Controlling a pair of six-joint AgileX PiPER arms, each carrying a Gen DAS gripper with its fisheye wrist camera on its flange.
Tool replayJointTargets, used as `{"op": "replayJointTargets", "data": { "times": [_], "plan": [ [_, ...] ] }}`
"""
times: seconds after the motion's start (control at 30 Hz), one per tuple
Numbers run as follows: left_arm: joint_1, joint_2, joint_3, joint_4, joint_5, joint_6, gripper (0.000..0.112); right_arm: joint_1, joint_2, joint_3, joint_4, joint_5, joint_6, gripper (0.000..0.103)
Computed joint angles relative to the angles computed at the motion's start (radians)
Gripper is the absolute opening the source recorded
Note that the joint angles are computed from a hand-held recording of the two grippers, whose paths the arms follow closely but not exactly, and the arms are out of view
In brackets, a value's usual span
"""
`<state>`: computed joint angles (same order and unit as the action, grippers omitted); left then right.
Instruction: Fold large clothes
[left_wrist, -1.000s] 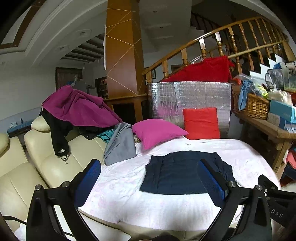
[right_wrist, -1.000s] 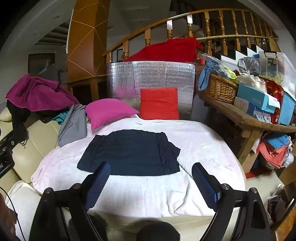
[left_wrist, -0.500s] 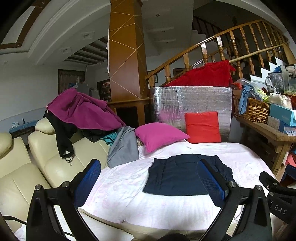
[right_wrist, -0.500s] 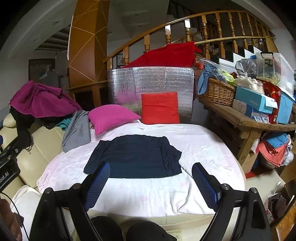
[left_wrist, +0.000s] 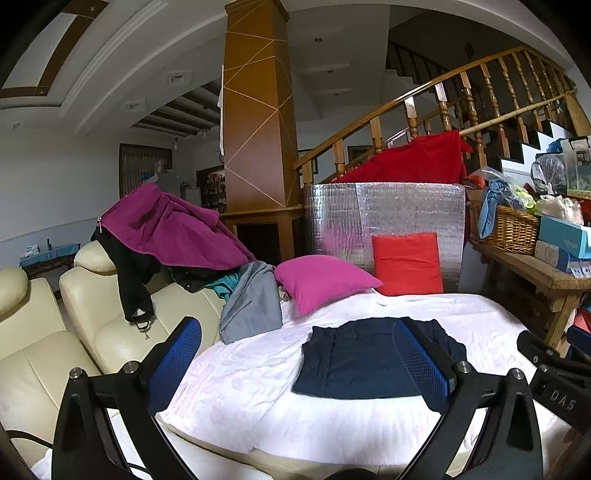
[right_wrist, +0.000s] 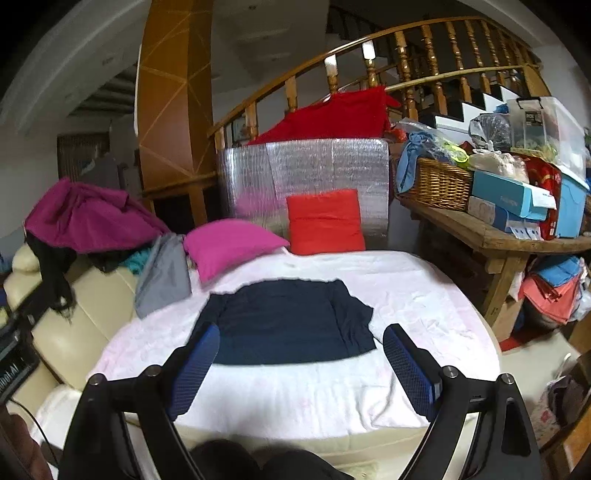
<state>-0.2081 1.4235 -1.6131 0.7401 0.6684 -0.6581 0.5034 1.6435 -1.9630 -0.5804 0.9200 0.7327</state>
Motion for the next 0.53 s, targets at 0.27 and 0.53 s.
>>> {"op": "replayJointTargets", "data": {
  "times": [0.27,0.53],
  "plan": [
    [0.029,0.074,-0.103,-0.012,0.022,-0.029,0.103,-0.016,0.092,-0.126,0.004,-0.002,-0.03,0.094],
    [0.054,0.251,-0.273,-0.055,0.005,0.012,0.103,-0.078,0.278,-0.373,0.121,0.042,-0.151,0.094]
  ]
}}
